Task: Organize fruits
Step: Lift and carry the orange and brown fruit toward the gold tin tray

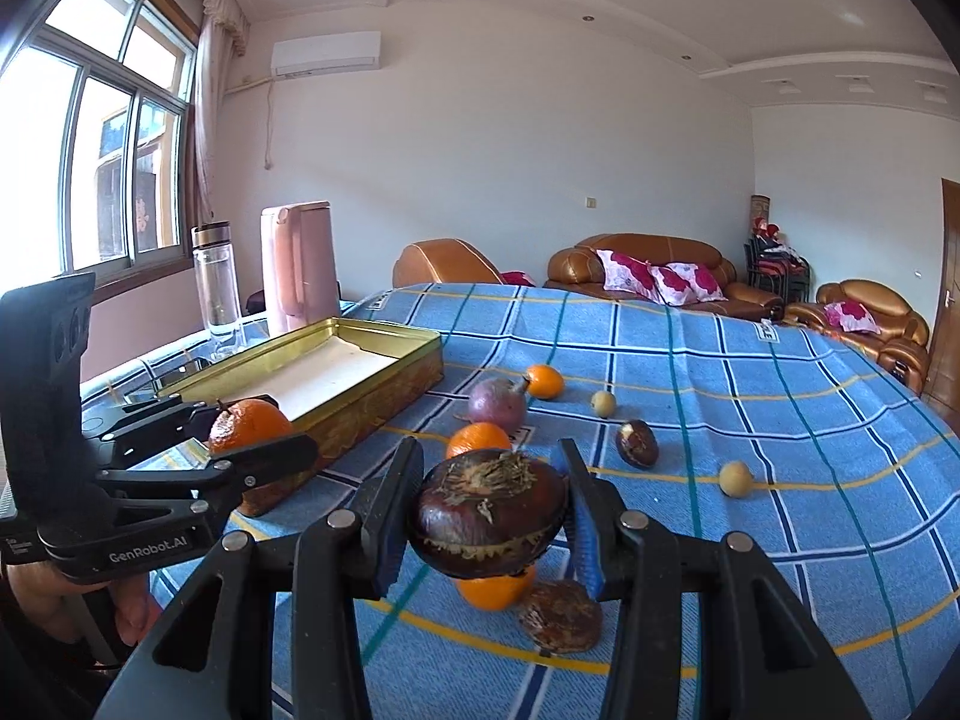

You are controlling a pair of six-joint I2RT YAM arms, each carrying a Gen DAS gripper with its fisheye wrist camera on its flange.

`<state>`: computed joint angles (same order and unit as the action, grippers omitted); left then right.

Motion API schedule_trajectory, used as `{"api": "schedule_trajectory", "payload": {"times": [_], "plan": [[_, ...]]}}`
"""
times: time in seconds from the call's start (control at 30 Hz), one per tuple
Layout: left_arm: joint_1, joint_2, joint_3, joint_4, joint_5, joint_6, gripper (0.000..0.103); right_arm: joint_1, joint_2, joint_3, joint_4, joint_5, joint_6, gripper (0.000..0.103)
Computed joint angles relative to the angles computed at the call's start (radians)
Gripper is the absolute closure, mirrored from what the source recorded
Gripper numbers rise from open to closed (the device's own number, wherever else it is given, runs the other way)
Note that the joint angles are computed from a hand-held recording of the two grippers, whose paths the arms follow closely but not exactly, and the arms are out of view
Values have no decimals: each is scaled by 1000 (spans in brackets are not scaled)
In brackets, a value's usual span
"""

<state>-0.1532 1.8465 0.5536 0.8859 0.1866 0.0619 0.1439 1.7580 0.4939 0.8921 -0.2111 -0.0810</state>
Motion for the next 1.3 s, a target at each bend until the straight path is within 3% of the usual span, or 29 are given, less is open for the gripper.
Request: {"api": "schedule_trajectory", "payload": {"times": [0.47,1.3], "plan": [[83,-26,-3,2,3,-14,53,98,-11,69,-53,25,-35,57],[223,-2,78,-52,14,13,53,246,88,325,-217,33,-78,57]]}}
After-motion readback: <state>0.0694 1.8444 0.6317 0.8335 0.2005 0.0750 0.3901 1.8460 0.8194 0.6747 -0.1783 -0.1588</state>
